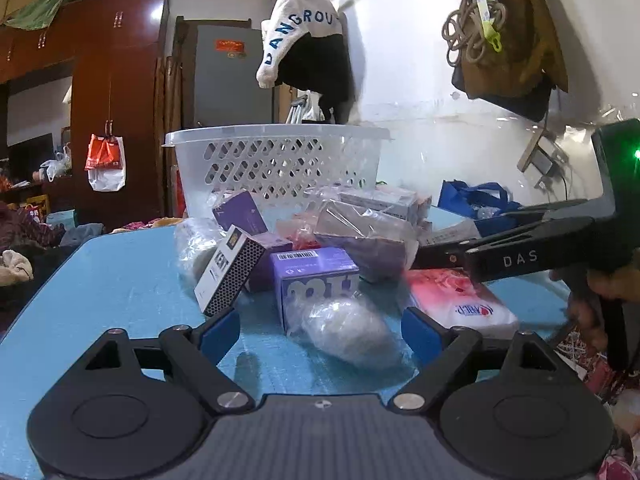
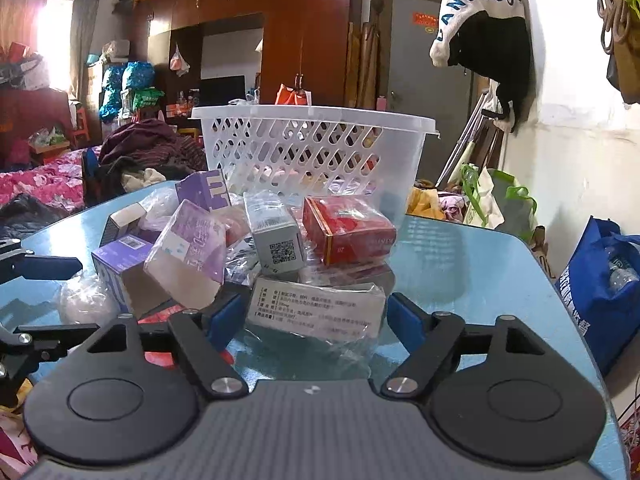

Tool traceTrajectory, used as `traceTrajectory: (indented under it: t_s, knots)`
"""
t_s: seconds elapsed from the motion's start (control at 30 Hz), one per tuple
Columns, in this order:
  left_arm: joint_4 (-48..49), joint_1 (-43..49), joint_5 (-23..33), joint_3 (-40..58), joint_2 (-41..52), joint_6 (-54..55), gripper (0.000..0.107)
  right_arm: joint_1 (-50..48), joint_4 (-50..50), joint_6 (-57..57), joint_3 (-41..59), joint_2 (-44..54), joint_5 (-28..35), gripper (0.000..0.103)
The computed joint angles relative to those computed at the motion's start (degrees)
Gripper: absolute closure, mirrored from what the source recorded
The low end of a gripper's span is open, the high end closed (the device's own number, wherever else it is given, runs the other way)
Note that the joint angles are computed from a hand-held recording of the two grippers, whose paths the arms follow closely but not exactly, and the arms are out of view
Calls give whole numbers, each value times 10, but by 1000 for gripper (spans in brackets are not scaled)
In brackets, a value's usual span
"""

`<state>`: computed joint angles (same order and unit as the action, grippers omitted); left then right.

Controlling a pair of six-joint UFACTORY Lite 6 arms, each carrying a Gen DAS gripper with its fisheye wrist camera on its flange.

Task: Organize objects
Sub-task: 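Return both tools to the table and grasp the labelled clear packet with the right tool, then carry the labelled packet with the right tool while the left carries a clear bag to the basket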

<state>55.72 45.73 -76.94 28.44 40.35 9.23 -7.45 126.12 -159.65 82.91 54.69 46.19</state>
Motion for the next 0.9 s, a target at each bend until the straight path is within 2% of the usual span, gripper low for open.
traceTrajectory:
  t_s: [0.03,0.1,0.33,0.5,0.67,0.9]
  knots:
    - [6,5,-6,-1,2,3,38,-1,6,-6,-6,-1,6,23]
    - [18,10,-5,0,1,6,50,-3,13,-13,-16,-3,20,23]
    - [34,24,-37,-16,10,54,52,-12,0,1,-20,-2,49,23]
    - [81,60,-40,-6,7,25,52,-30,-41,41,-15,0,70,23]
    - [91,68,-48,-7,0,18,53,-38,-12,10,-41,-21,83,23]
    - [110,89,-49,-1,-21,-22,53,-61,-30,43,-31,-25,102,23]
